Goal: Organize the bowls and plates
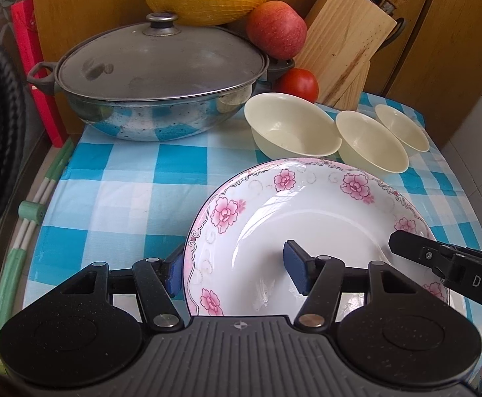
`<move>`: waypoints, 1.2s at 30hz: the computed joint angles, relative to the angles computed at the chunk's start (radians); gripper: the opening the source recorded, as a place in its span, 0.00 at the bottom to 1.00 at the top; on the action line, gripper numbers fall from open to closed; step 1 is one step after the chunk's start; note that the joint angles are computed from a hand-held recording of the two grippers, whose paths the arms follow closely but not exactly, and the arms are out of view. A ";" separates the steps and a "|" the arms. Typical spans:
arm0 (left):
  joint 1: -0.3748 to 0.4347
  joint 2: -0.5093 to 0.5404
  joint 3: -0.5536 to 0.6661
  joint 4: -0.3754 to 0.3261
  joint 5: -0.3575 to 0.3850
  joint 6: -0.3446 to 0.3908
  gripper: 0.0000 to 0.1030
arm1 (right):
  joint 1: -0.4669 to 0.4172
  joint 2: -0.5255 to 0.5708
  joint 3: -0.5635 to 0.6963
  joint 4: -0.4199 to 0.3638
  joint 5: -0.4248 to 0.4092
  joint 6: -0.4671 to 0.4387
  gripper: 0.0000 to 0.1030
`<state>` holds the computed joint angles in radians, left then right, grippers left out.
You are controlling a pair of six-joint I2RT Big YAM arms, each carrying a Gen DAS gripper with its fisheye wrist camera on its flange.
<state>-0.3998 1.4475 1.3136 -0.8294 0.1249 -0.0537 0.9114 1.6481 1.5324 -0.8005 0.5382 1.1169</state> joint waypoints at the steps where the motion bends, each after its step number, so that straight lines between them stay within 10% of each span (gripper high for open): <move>1: -0.004 0.000 0.000 -0.001 0.000 0.000 0.65 | 0.002 -0.006 -0.007 -0.002 0.003 0.006 0.15; 36: -0.130 -0.037 -0.047 0.002 0.018 0.072 0.67 | 0.119 -0.144 -0.140 -0.177 0.139 0.314 0.15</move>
<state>-0.5296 1.4105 1.2667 -0.8274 0.1426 0.0181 1.0304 1.5040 1.3921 -0.9779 0.6774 1.4305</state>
